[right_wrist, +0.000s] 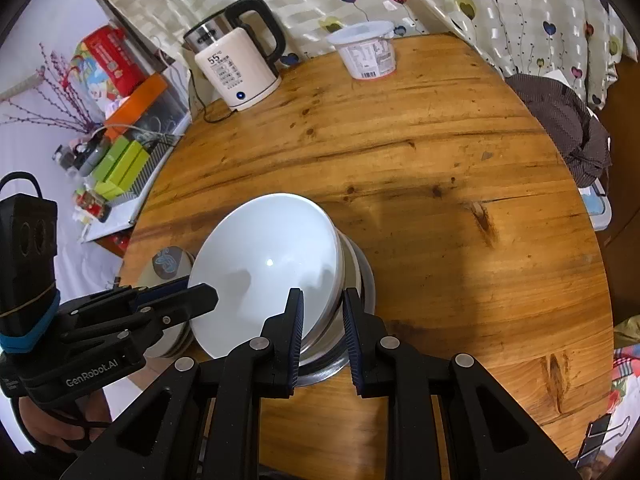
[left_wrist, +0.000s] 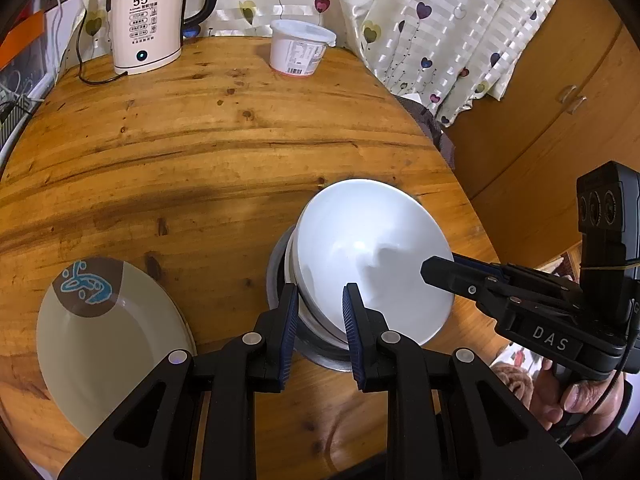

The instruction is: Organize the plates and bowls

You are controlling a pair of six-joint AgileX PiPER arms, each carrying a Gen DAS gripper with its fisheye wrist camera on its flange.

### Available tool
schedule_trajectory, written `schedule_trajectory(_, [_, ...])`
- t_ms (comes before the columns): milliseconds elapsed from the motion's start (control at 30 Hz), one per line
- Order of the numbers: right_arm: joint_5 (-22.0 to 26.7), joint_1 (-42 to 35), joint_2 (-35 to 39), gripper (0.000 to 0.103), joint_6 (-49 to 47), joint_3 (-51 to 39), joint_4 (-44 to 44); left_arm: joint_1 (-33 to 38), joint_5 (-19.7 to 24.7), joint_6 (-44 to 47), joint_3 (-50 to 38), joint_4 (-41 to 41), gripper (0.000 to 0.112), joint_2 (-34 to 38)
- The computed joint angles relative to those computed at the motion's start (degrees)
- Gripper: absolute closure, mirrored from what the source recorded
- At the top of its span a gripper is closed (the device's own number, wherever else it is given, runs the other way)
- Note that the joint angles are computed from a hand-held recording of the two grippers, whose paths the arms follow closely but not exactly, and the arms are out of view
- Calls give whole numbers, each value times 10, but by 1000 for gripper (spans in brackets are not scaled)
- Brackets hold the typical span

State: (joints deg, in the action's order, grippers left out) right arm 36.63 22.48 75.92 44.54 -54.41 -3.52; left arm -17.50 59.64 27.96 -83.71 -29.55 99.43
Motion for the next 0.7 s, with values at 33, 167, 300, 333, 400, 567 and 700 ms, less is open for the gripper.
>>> schedule_trajectory(33, [0,-1,1,83,-2,0,2,0,0,0,0,1,89,1])
schedule_trajectory(167, [1,-4,4,83,-11,-1,9,0,1,-2,-1,1,89,4])
schedule_trajectory(300, [2,-5,8,83,-17,-2,14,0,1,-2,0,2,89,5])
schedule_trajectory(333, [1,-5,10,83,-17,-3,14,1,2,-2,-1,2,89,6])
schedule_trajectory(400, [1,-7,11,83,-21,-2,18,1,2,-1,-1,1,89,7])
schedule_trajectory(567, [1,-10,13,83,-24,-3,19,1,1,-1,0,1,89,9])
schedule_trajectory(700, [1,-9,12,82,-25,-3,21,2,1,1,4,-3,89,9])
